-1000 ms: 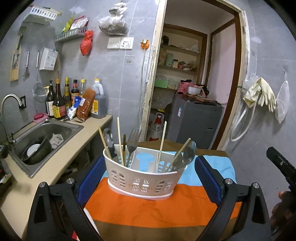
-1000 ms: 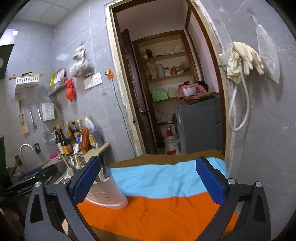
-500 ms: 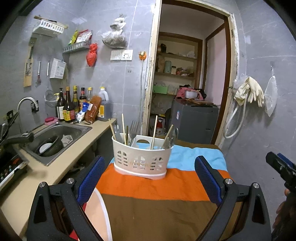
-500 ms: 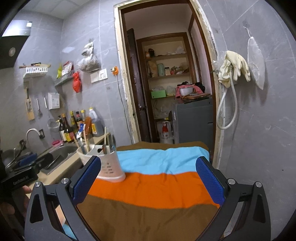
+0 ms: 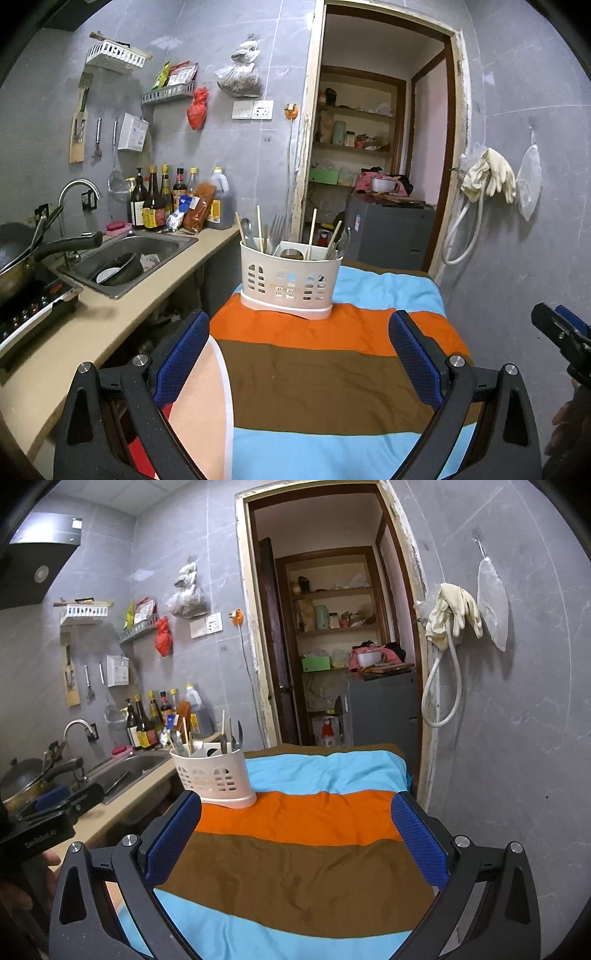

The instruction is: Organize utensils

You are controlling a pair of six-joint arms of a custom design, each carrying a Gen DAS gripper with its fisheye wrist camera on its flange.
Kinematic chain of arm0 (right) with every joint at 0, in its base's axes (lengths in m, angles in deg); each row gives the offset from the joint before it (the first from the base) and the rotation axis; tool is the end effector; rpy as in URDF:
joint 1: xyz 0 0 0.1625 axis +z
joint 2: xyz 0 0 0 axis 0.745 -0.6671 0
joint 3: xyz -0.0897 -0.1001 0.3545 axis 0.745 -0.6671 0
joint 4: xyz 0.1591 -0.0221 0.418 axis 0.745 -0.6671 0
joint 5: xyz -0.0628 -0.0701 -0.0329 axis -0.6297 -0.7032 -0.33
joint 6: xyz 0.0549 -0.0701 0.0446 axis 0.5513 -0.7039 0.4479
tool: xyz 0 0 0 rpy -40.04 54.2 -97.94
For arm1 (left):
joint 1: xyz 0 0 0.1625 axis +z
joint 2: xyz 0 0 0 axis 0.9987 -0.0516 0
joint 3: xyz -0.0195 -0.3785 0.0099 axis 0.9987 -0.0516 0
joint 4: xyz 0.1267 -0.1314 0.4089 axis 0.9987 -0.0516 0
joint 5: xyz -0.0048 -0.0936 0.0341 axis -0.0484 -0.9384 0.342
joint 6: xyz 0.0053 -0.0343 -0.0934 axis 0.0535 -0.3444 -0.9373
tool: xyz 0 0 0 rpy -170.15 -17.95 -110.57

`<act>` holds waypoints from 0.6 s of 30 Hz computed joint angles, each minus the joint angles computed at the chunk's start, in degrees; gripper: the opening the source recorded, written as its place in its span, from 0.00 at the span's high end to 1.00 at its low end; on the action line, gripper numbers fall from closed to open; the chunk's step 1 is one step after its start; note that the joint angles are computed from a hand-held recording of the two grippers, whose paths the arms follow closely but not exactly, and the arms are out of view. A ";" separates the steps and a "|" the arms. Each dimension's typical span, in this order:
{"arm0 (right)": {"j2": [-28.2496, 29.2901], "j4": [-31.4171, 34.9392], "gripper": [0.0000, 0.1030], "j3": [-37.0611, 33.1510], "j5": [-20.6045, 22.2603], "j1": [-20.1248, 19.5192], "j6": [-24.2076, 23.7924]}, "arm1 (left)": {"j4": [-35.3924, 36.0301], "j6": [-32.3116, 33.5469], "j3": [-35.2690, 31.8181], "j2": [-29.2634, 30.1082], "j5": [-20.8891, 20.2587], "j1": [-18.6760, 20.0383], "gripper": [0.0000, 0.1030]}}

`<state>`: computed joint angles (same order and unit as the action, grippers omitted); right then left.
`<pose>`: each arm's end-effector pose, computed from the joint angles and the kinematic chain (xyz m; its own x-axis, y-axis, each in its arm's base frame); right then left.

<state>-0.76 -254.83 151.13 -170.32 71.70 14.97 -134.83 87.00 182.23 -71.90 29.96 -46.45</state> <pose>0.2883 -0.3923 0.2940 -0.7661 0.2809 0.5781 -0.5199 0.2581 -0.8143 -0.3154 -0.5194 0.2778 -0.6841 0.4737 -0.5547 0.7253 0.3618 -0.5857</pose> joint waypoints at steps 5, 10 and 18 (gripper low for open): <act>0.75 -0.37 0.00 0.00 -0.23 0.35 0.17 | 0.08 1.03 0.64 -0.70 -0.93 0.24 0.08; 1.25 -1.14 0.00 -0.75 -0.41 0.06 -0.17 | 0.77 1.09 0.16 -0.51 -2.19 0.96 0.08; 1.10 -0.95 0.00 -1.04 -0.60 -0.36 0.29 | 1.14 1.42 -0.46 -0.04 -2.76 1.41 0.08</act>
<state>0.33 -255.77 150.09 -170.92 71.33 15.25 -133.69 88.42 181.77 -71.94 27.20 -45.04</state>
